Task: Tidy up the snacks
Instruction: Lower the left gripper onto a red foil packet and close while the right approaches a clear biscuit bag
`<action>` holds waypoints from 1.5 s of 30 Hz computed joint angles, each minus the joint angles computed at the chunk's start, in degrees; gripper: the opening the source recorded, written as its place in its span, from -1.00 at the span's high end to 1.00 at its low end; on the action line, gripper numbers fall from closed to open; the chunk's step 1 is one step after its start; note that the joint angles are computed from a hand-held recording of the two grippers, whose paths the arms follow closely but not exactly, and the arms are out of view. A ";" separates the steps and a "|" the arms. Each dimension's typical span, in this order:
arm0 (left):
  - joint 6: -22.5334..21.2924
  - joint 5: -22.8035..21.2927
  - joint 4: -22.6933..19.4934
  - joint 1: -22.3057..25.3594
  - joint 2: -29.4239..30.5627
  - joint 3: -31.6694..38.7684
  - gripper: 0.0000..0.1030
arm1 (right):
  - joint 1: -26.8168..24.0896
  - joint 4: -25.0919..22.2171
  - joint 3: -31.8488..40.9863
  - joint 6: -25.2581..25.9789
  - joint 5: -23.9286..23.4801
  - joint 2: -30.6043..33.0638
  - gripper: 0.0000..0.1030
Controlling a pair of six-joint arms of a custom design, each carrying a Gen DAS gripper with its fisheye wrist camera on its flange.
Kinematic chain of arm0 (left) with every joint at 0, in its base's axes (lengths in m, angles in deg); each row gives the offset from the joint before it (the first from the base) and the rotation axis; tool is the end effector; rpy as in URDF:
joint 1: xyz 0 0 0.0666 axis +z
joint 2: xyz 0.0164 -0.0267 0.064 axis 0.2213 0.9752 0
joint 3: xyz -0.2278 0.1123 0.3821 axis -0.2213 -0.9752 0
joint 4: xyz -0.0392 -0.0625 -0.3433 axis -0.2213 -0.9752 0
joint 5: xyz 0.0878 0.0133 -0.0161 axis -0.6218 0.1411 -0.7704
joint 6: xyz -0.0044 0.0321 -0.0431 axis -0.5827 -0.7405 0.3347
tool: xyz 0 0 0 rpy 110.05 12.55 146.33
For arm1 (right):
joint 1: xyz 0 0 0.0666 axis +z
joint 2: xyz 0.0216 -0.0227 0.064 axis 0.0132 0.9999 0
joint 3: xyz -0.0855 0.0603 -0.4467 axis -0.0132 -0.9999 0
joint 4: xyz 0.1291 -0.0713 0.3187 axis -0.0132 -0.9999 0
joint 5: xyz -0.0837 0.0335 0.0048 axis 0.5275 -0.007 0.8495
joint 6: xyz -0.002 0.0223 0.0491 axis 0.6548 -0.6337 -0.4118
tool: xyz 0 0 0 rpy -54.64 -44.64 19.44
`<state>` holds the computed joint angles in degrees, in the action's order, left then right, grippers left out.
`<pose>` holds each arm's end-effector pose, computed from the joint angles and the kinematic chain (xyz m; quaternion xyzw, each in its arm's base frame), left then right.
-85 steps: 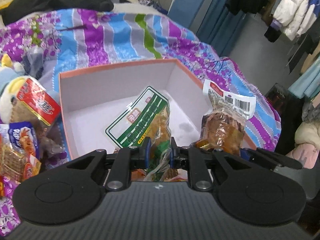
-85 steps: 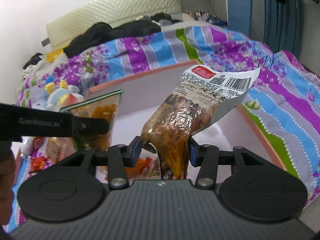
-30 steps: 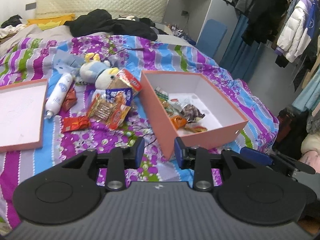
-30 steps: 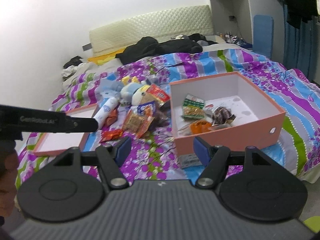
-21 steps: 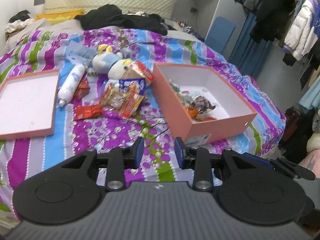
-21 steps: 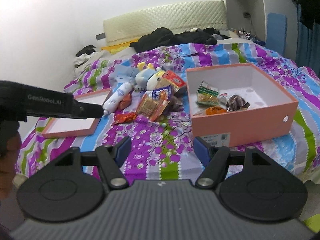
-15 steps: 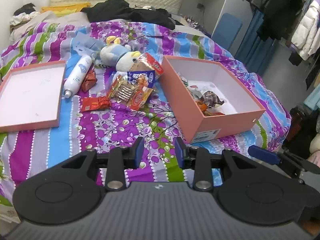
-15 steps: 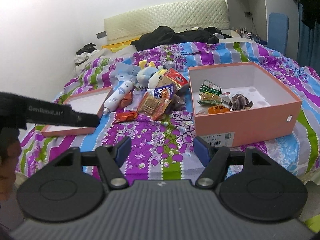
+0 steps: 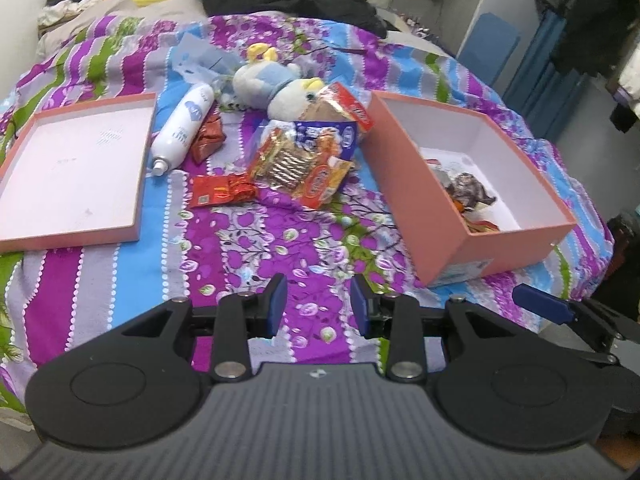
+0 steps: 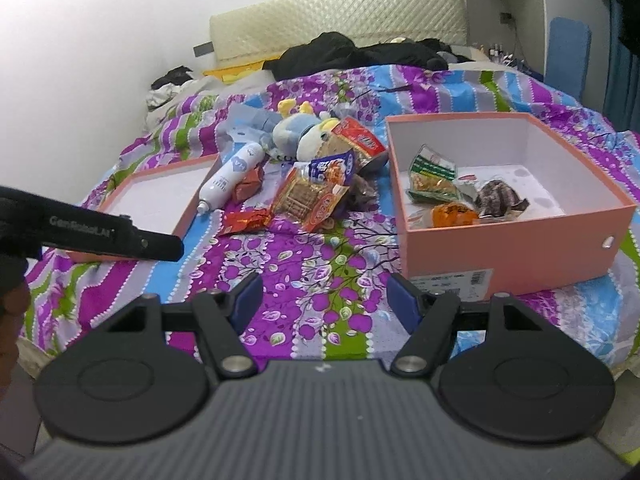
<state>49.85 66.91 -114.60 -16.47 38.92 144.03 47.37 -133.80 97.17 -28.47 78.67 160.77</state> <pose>0.4150 -0.2392 0.5664 0.1952 0.9141 -0.1786 0.3073 0.2681 0.2496 0.5292 0.1206 0.8807 0.0185 0.4577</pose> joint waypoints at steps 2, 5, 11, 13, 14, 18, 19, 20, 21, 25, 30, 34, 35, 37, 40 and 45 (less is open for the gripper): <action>0.40 0.05 -0.06 0.74 1.25 0.79 0.23 | -1.25 0.97 0.44 1.94 -1.25 1.07 -0.36; 0.29 0.10 -0.23 1.90 3.20 1.97 0.23 | -3.10 3.63 0.89 4.84 -3.53 2.54 -0.36; -0.77 0.32 0.15 3.92 8.27 5.07 0.01 | -7.33 9.44 1.62 8.83 -7.74 5.92 -0.36; -0.80 0.65 0.32 4.58 10.40 6.54 -0.09 | -9.01 12.12 1.68 10.32 -8.61 7.36 -0.36; -0.75 0.77 -0.04 4.95 12.01 7.97 -0.14 | -9.76 13.03 1.86 10.83 -8.88 8.21 -0.36; -0.99 1.30 0.05 5.96 17.60 12.97 -0.24 | -13.20 16.21 2.89 12.49 -10.09 11.88 -0.35; -0.93 1.72 -0.38 6.21 19.41 14.94 -0.24 | -14.03 16.99 3.15 12.95 -10.14 12.78 -0.35; -0.77 2.40 0.10 6.45 20.63 16.02 -0.24 | -14.81 17.77 3.49 13.36 -10.24 13.81 -0.35; -0.77 2.90 0.14 6.59 22.22 17.66 -0.24 | -15.57 18.37 3.81 13.68 -10.60 14.71 -0.35; -0.65 3.13 -2.03 6.42 28.42 25.22 -0.24 | -18.38 19.47 5.23 14.49 -12.08 18.35 -0.29; -2.42 2.42 -4.45 5.60 34.13 32.10 -0.24 | -20.90 18.36 6.26 12.19 -16.14 21.31 -0.01; -2.90 -0.24 -6.82 4.98 37.77 36.19 -0.32 | -22.01 18.49 6.23 9.16 -20.37 22.50 0.07; -3.09 -0.39 -6.55 4.93 38.13 36.25 -0.32 | -22.16 18.73 6.27 8.65 -21.15 22.81 0.13; -2.42 -0.19 -5.81 4.99 38.63 36.26 -0.32 | -22.40 19.99 6.10 7.85 -22.54 23.24 0.29; -2.14 -0.56 -5.95 5.02 39.43 37.16 -0.30 | -22.66 20.05 6.49 6.81 -24.03 23.86 0.55; -2.61 -2.13 -8.48 4.81 40.47 39.33 0.05 | -22.54 20.13 6.52 6.96 -24.56 23.16 0.90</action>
<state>47.24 64.78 -123.09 -11.67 79.39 183.36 24.83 -113.67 103.69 -21.52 54.10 183.93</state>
